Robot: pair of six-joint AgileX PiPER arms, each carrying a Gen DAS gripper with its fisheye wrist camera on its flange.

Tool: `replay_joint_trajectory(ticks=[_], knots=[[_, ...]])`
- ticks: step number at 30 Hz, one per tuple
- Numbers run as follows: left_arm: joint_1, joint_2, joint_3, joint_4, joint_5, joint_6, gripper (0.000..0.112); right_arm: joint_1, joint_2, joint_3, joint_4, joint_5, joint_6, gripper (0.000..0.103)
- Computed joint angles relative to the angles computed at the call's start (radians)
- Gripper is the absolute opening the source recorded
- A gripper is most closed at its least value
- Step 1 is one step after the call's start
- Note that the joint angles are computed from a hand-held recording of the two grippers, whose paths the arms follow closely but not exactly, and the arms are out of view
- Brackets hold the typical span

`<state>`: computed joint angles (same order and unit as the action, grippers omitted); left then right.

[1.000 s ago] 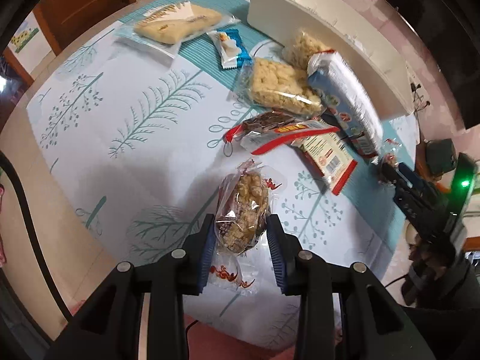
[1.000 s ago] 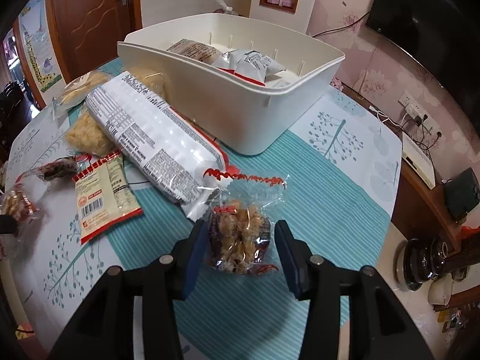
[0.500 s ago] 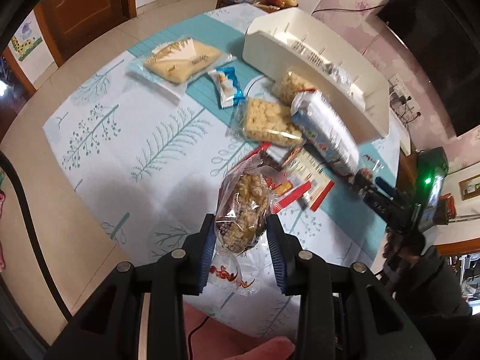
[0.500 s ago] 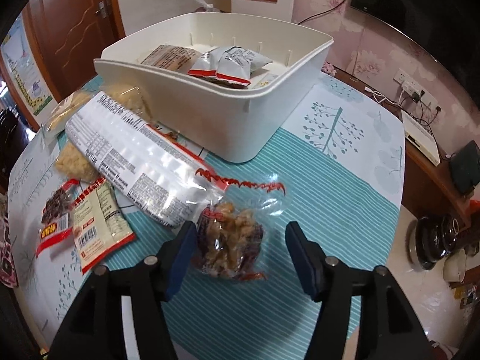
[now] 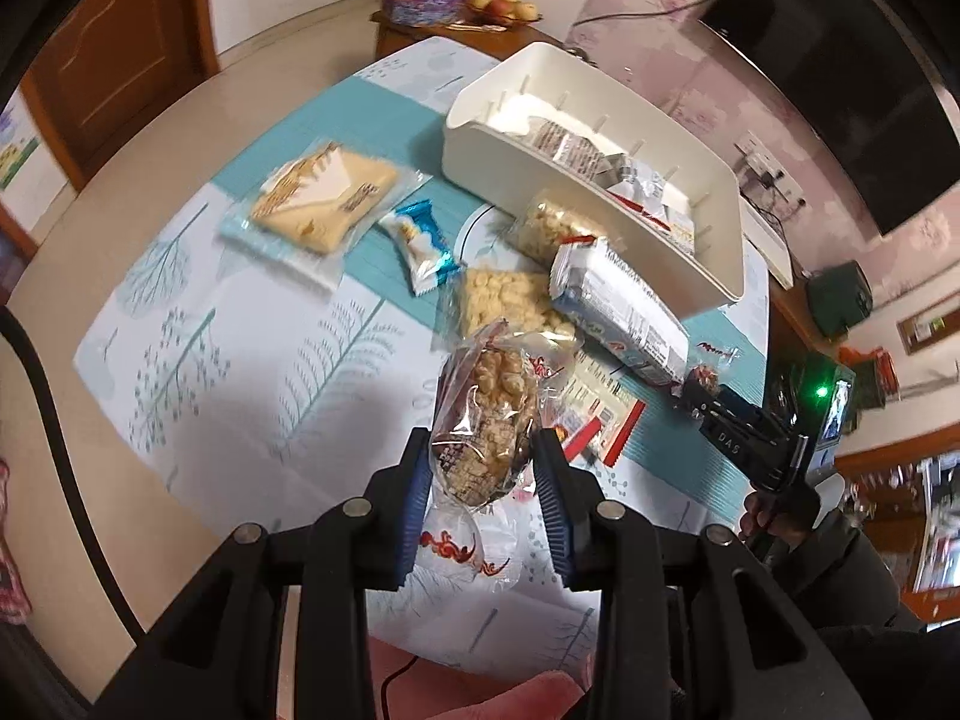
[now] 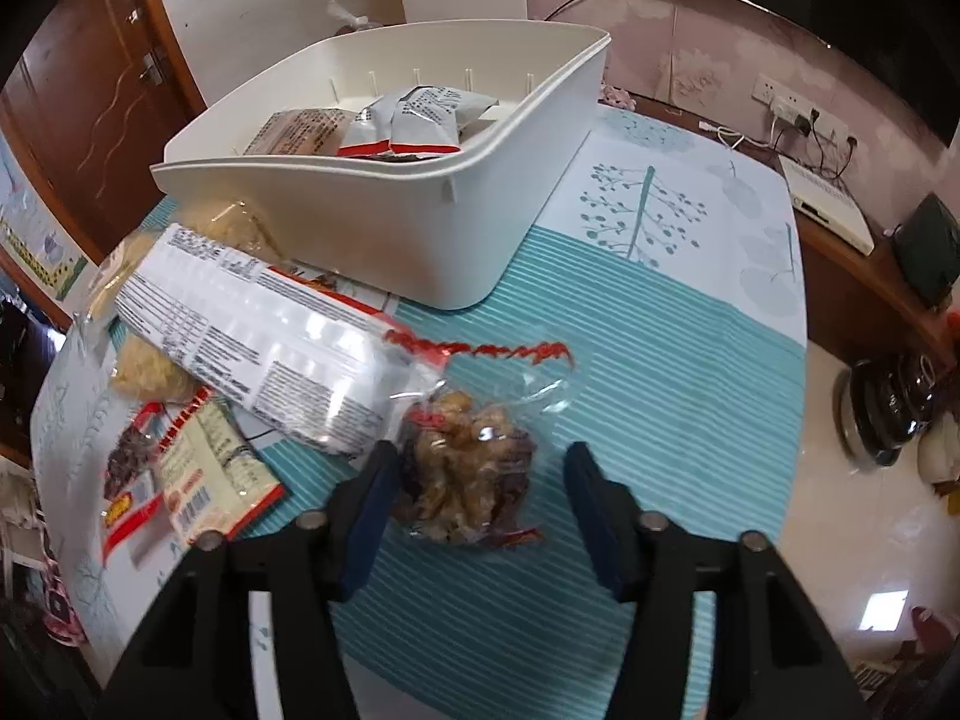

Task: Organize snacks
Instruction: 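Carry both nut bags over the white tray and open both tools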

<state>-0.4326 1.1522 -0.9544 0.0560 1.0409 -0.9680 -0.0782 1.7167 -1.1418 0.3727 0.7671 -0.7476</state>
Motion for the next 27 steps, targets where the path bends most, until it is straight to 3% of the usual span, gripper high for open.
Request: replay_joint_trajectory(ticks=[4, 15, 27], knots=[[0.14, 0.017, -0.033, -0.095, 0.005, 0.235, 0.033, 0.031, -0.025, 0.032, -0.057, -0.047, 0.099, 0.05], [0.453, 0.149, -0.185, -0.299, 0.035, 0.742, 0.033, 0.072, -0.066, 0.046, -0.19, -0.026, 0.418, 0.049], [0.5, 0.402, -0.431, -0.402, 0.062, 1.018, 0.033, 0.119, -0.165, 0.017, -0.261, -0.021, 0.667, 0.049]])
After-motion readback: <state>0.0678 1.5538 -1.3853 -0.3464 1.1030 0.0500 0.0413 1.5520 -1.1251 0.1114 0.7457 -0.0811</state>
